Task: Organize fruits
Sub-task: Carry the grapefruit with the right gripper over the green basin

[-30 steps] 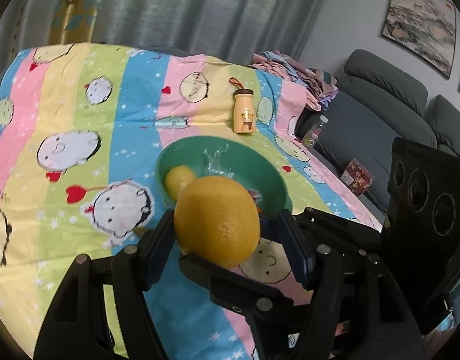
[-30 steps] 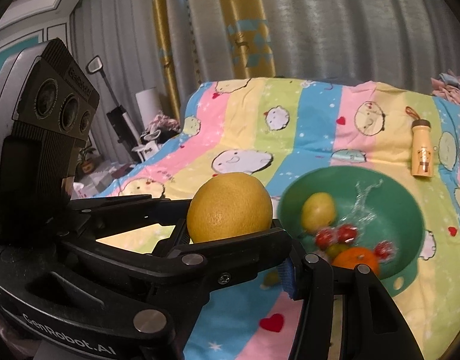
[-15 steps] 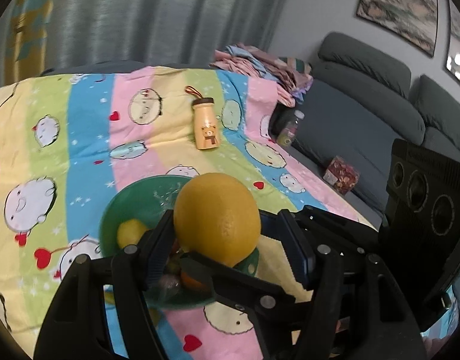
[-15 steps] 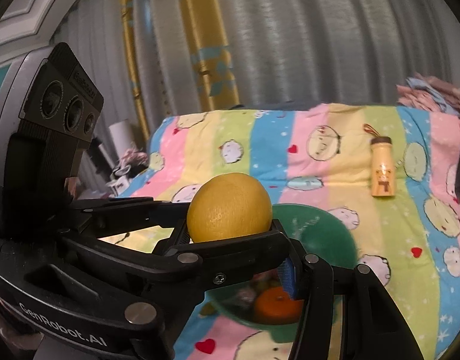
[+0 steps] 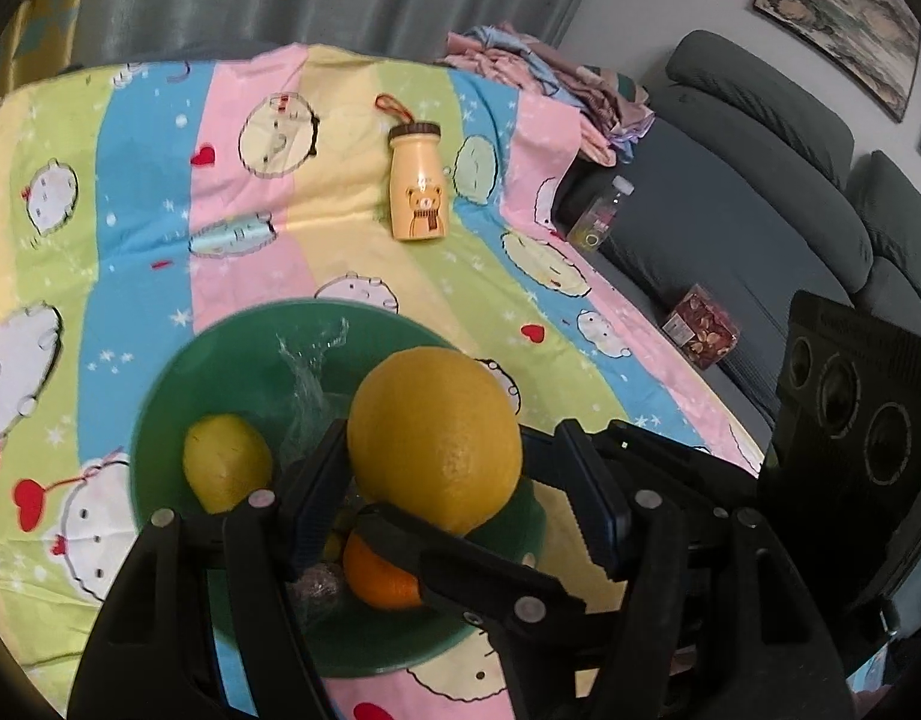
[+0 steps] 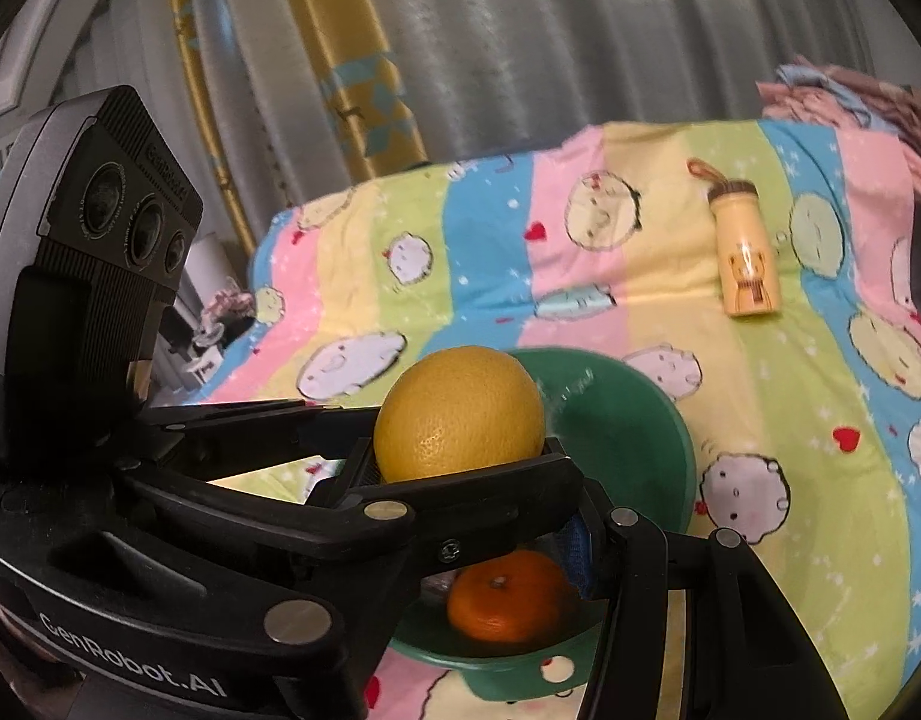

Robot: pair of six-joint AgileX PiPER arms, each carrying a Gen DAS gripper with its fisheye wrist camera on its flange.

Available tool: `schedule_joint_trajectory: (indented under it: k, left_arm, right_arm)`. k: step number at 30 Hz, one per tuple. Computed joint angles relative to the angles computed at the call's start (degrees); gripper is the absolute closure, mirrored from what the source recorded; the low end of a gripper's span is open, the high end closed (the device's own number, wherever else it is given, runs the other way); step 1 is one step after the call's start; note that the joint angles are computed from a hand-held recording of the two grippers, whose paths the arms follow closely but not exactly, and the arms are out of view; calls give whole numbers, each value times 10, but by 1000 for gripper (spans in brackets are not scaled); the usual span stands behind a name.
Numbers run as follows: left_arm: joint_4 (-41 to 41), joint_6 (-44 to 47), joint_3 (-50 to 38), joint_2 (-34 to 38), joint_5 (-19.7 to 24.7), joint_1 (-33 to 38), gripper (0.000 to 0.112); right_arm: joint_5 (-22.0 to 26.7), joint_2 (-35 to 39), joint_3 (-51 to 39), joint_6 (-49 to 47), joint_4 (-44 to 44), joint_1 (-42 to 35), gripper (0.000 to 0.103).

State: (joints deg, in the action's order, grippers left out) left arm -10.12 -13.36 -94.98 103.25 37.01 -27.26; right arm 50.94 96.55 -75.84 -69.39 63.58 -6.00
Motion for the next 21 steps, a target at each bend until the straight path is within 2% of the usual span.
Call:
schedule_joint_trajectory:
  k: [6, 21]
  left_arm:
    - [-23, 7, -8, 27, 3, 9, 46]
    - [-52, 27, -24, 53, 15, 19, 45]
  right_arm:
    - [-1, 30, -23, 40, -41, 8, 47]
    - [-22, 44, -38, 96, -92, 22, 47]
